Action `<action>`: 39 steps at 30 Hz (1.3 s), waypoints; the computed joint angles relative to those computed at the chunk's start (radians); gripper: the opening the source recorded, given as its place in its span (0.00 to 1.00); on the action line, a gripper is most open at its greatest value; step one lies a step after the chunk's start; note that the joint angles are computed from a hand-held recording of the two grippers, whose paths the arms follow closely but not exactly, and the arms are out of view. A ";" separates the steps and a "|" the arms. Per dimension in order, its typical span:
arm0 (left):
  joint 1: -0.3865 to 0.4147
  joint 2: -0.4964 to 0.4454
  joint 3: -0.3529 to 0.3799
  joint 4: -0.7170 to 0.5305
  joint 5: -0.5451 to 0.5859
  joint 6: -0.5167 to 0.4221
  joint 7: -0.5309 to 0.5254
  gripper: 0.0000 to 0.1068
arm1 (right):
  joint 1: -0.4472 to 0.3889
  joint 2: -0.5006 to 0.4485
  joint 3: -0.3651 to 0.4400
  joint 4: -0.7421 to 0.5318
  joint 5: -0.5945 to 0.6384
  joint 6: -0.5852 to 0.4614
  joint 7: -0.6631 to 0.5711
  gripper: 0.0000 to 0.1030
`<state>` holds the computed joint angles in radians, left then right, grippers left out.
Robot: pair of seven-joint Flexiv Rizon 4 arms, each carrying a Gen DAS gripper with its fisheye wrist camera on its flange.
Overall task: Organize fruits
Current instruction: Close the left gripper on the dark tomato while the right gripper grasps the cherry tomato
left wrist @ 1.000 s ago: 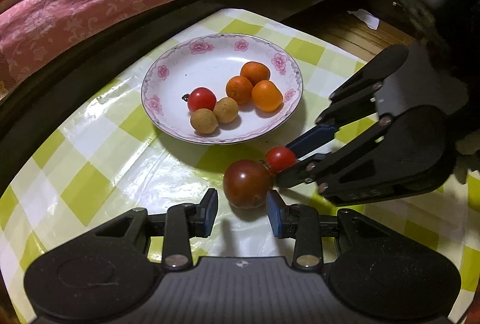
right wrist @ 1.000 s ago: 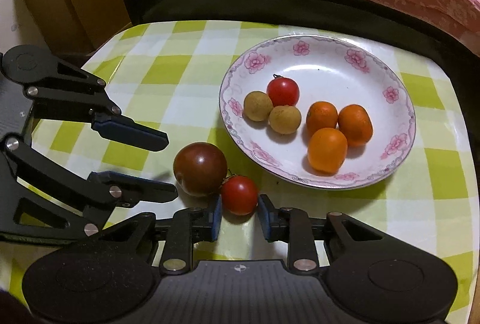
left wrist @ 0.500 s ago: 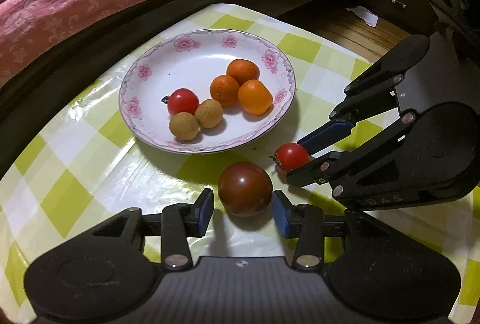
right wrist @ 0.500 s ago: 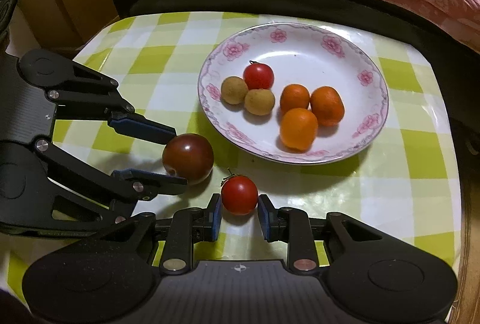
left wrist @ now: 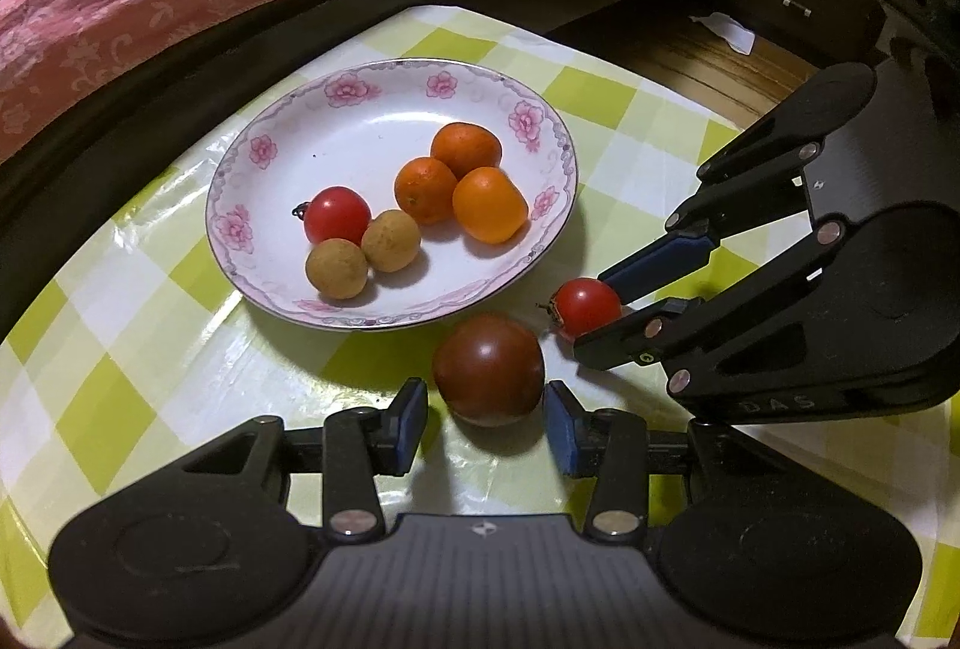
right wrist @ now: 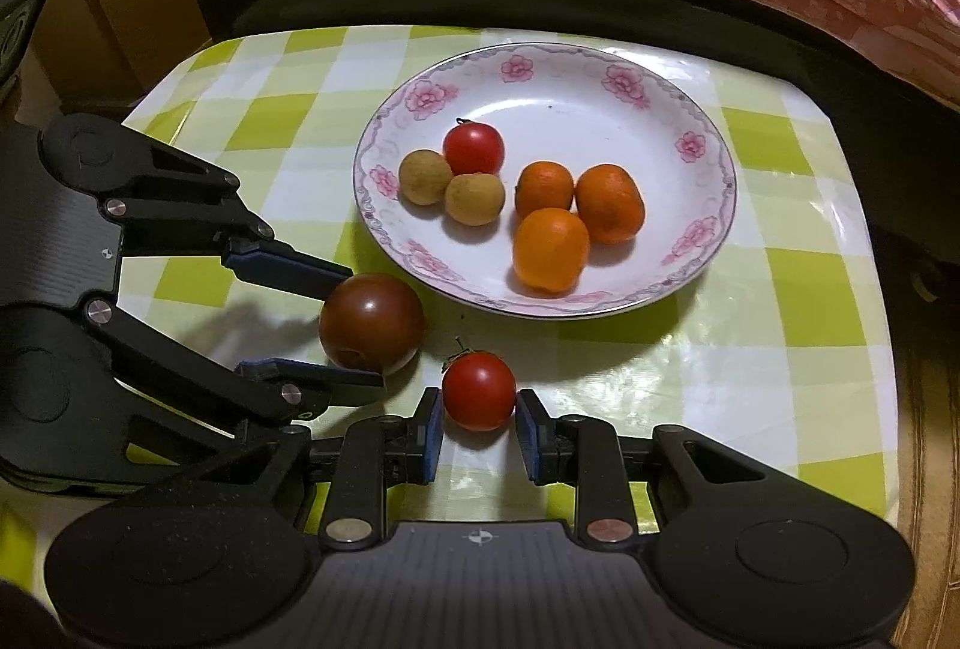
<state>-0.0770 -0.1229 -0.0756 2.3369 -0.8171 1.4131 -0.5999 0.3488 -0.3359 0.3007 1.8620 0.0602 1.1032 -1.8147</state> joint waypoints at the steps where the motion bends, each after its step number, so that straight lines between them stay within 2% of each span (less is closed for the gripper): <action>1: 0.000 -0.002 0.001 -0.001 0.002 0.001 -0.003 0.47 | -0.002 -0.001 0.001 -0.001 0.002 -0.001 -0.003 0.23; 11: -0.002 -0.012 -0.011 -0.011 -0.020 0.013 -0.013 0.47 | -0.012 0.000 0.002 -0.009 0.018 0.006 -0.008 0.24; 23: 0.010 -0.032 -0.025 -0.023 0.021 0.021 -0.055 0.47 | -0.017 -0.009 0.008 -0.018 0.050 0.028 -0.010 0.27; 27: 0.013 -0.030 -0.025 -0.023 0.016 0.016 -0.055 0.47 | -0.024 -0.017 0.013 -0.043 0.070 -0.009 0.011 0.23; 39: 0.014 -0.025 -0.013 -0.021 0.085 0.018 -0.097 0.44 | -0.017 -0.034 0.010 -0.072 0.094 -0.057 0.039 0.24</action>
<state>-0.0632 -0.1479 -0.0885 2.3159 -0.7319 1.4314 -0.6969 0.3315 -0.3701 0.3103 1.7902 0.1544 1.0467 -1.7753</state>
